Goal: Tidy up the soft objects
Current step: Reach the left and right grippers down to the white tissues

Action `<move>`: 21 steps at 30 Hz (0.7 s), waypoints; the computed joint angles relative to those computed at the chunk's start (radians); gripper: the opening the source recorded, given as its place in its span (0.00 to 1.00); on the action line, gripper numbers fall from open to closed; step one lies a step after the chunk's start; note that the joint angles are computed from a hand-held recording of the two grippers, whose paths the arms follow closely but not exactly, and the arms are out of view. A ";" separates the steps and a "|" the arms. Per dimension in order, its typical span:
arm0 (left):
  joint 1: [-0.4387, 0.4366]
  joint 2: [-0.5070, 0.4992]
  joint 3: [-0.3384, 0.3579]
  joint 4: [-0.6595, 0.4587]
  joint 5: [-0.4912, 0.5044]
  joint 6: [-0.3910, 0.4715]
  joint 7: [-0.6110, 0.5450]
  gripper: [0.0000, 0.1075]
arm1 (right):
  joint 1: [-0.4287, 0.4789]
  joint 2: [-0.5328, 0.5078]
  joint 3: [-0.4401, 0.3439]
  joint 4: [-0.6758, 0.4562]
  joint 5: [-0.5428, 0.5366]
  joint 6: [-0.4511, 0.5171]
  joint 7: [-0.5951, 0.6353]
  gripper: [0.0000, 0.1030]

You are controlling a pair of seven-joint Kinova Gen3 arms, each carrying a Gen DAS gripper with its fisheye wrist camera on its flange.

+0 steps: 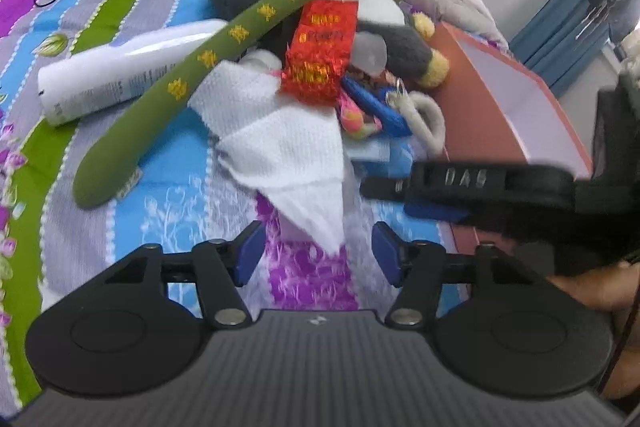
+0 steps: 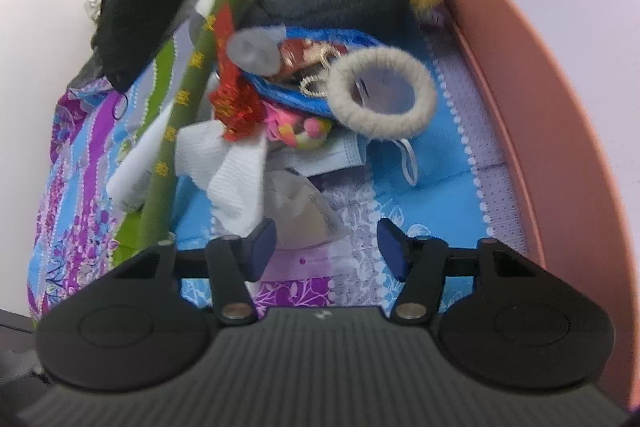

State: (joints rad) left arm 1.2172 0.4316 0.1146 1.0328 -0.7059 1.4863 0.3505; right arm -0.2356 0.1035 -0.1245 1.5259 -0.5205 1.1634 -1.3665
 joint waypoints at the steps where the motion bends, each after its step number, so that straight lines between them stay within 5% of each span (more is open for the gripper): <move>1: -0.003 -0.011 -0.005 0.024 -0.007 -0.017 0.011 0.60 | 0.000 0.011 0.001 -0.004 -0.001 0.004 -0.006 0.50; 10: -0.137 -0.111 0.027 0.225 -0.013 -0.225 0.101 0.59 | 0.032 0.079 -0.017 -0.021 -0.070 0.043 0.123 0.48; 16: -0.266 -0.118 0.057 0.276 0.079 -0.354 -0.011 0.60 | 0.035 0.093 -0.027 0.016 -0.111 -0.001 0.193 0.52; 21: -0.304 -0.089 0.041 0.230 0.155 -0.341 -0.126 0.60 | 0.050 0.115 -0.044 0.026 -0.170 0.014 0.303 0.51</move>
